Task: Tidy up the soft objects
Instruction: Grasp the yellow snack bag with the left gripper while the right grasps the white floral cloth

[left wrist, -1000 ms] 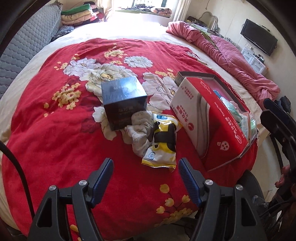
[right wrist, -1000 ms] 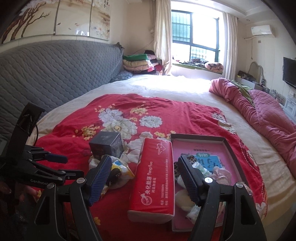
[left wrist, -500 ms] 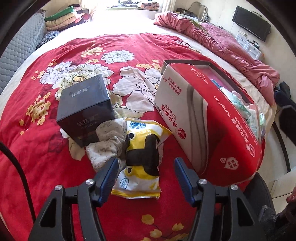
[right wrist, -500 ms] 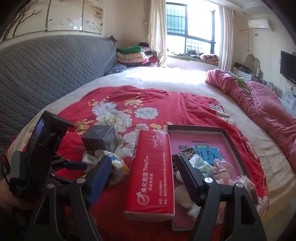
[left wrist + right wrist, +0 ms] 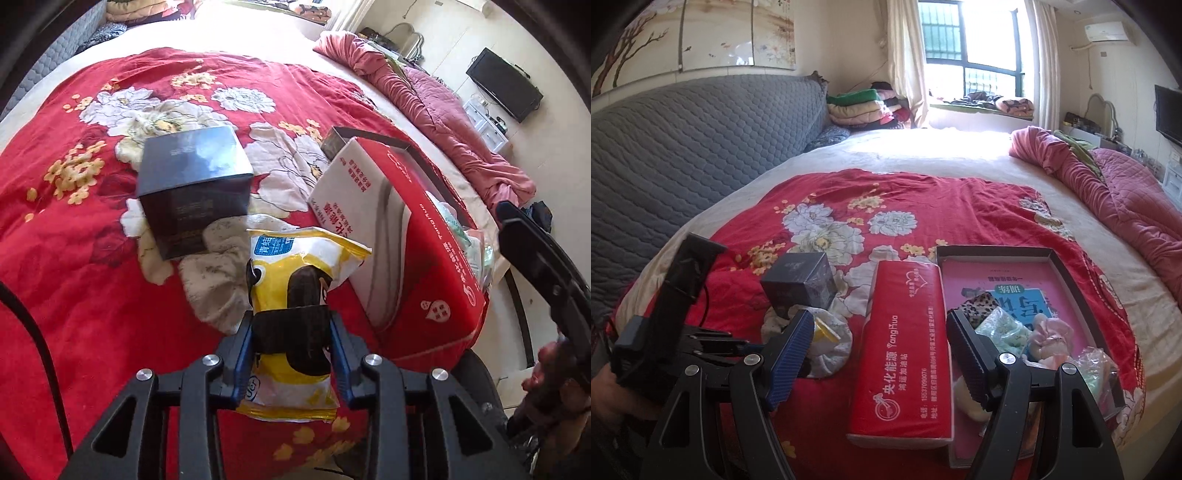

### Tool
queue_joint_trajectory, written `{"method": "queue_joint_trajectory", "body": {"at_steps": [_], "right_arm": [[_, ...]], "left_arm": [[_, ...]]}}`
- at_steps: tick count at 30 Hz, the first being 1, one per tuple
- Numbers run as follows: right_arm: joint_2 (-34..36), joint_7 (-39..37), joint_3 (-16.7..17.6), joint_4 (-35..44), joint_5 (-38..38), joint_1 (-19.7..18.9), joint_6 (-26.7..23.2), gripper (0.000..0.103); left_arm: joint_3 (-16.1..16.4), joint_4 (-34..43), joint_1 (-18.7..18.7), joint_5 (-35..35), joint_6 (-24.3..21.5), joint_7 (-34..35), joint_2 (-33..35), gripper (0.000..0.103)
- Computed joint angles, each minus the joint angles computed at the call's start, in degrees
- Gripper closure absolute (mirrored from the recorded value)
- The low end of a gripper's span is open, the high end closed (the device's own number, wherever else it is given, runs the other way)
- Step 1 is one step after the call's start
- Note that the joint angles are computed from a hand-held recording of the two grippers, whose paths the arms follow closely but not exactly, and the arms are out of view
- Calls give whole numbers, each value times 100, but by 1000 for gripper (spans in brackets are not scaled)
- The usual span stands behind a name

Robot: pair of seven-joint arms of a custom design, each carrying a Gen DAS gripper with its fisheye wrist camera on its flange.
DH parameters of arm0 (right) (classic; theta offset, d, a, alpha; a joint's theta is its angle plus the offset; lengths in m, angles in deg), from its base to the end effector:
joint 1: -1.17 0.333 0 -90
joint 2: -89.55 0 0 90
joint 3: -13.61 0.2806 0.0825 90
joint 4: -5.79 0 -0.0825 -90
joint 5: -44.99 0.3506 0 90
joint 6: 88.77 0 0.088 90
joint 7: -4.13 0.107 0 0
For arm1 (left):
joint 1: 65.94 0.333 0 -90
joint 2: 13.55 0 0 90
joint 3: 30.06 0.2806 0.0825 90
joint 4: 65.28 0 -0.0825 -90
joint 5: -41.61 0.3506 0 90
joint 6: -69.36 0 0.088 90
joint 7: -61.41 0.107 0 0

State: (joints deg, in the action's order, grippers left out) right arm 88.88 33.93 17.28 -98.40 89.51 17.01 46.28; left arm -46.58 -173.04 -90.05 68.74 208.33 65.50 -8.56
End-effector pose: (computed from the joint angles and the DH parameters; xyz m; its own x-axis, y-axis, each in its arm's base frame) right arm 0.5353 0.1997 0.5713 0.8437 -0.5339 -0.0558 -0.3867 -0.5324 -0.7530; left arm 0.4501 -0.3779 0.4912 0.3860 -0.8546 0.3473 -0.7477 -0.5104 -0.4249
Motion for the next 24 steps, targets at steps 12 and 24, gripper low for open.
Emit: {"method": "queue_joint_trajectory", "body": {"at_steps": [12,24], "right_arm": [[596,353,496,111,-2031,742,-54,28],[1577,1536,530,517,-3064,1050,372,36]], "left_arm": [[-157,-1946,365,-215,-235,-819,-1873,66],[-232,-2416,632,-183,561,-905,-2089,66]]}}
